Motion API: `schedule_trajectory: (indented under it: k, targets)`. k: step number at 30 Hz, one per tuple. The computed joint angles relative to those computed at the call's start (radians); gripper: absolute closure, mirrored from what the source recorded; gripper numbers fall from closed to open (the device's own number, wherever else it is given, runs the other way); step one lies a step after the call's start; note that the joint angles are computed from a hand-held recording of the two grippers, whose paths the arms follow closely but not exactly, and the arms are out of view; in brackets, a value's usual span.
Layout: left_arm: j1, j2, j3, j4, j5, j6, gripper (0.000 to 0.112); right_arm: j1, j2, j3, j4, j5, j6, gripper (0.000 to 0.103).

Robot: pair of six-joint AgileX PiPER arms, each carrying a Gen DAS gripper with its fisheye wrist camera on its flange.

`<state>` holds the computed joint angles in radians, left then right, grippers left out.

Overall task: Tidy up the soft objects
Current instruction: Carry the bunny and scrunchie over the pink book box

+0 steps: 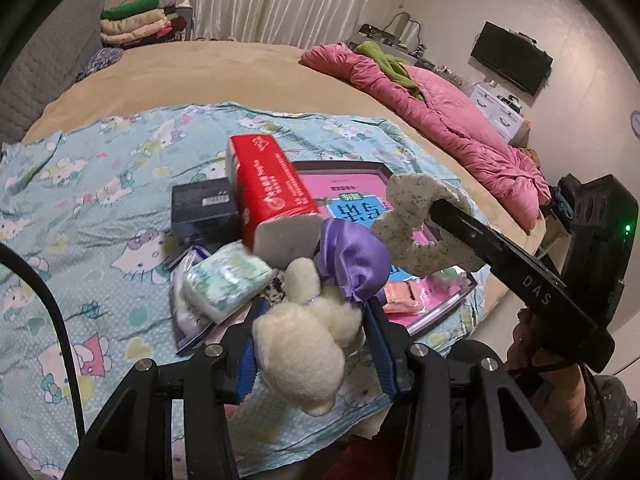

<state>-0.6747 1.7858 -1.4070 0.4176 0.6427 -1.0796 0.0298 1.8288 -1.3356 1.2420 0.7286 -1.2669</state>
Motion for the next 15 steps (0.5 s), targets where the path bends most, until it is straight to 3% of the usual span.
schedule_trajectory:
  k: [15]
  targets:
    - [-0.044,0.197,-0.386,-0.025,0.194,0.116,0.064,-0.094,0.014,-0.013,0.067,-0.007,-0.014,0.092]
